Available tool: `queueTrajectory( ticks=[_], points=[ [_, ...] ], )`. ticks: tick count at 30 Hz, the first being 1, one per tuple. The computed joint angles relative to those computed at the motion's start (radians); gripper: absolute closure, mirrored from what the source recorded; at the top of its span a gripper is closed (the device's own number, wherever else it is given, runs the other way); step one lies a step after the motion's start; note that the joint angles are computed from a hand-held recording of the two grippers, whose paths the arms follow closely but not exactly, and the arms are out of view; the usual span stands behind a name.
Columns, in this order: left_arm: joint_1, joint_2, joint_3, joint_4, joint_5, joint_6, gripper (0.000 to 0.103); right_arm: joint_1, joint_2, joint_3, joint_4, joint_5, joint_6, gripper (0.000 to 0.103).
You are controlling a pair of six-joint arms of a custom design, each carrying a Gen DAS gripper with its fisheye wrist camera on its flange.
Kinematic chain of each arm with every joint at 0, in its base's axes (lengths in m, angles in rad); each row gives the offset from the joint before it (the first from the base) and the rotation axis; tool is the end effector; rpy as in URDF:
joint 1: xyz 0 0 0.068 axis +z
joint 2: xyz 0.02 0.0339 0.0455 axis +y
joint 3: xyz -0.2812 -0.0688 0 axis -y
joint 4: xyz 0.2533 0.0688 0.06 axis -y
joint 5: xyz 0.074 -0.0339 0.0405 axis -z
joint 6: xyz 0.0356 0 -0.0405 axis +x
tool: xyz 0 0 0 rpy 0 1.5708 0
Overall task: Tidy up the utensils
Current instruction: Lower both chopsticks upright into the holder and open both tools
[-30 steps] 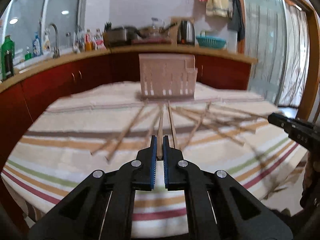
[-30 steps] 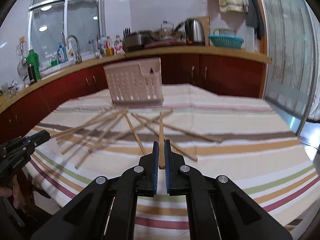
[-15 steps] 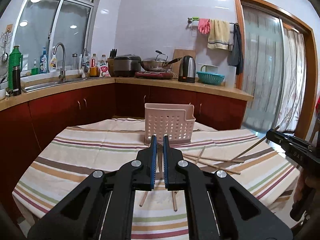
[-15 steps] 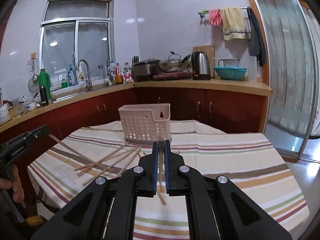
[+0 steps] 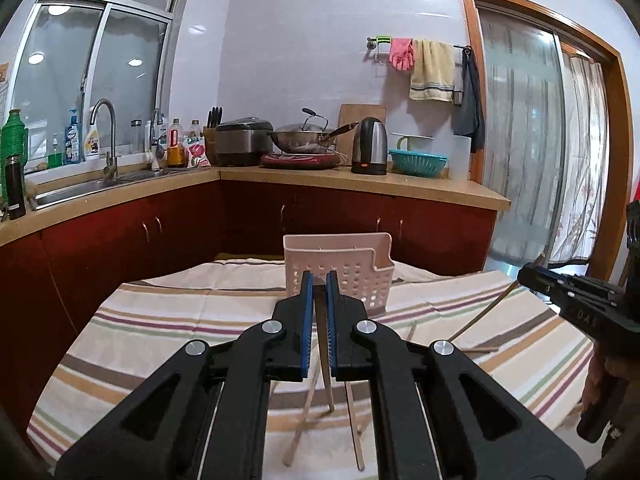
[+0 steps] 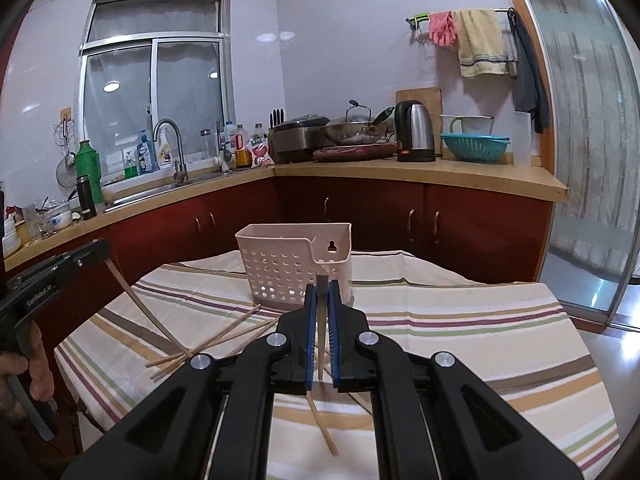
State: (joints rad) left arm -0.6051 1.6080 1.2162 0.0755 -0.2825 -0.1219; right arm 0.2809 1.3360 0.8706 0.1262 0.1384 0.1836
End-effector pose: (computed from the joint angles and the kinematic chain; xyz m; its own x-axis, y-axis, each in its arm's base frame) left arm 0.3266 -0.2139 0.3196 -0.2939 0.0613 -0.9539 0.2949 0.9551 -0.0295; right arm 0.3001 0.0815 0.2906 -0.3416 0.0896 -0.9356 -0.0887 0.9879 0.1270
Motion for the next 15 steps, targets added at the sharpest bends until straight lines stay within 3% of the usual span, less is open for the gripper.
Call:
queueTrajectory(
  ticks=[15],
  points=[
    [0.054,0.122,0.133,-0.007,0.070,-0.009,0.096,-0.016,0.152,0.135,0.031,-0.009,-0.045,0.097]
  ],
)
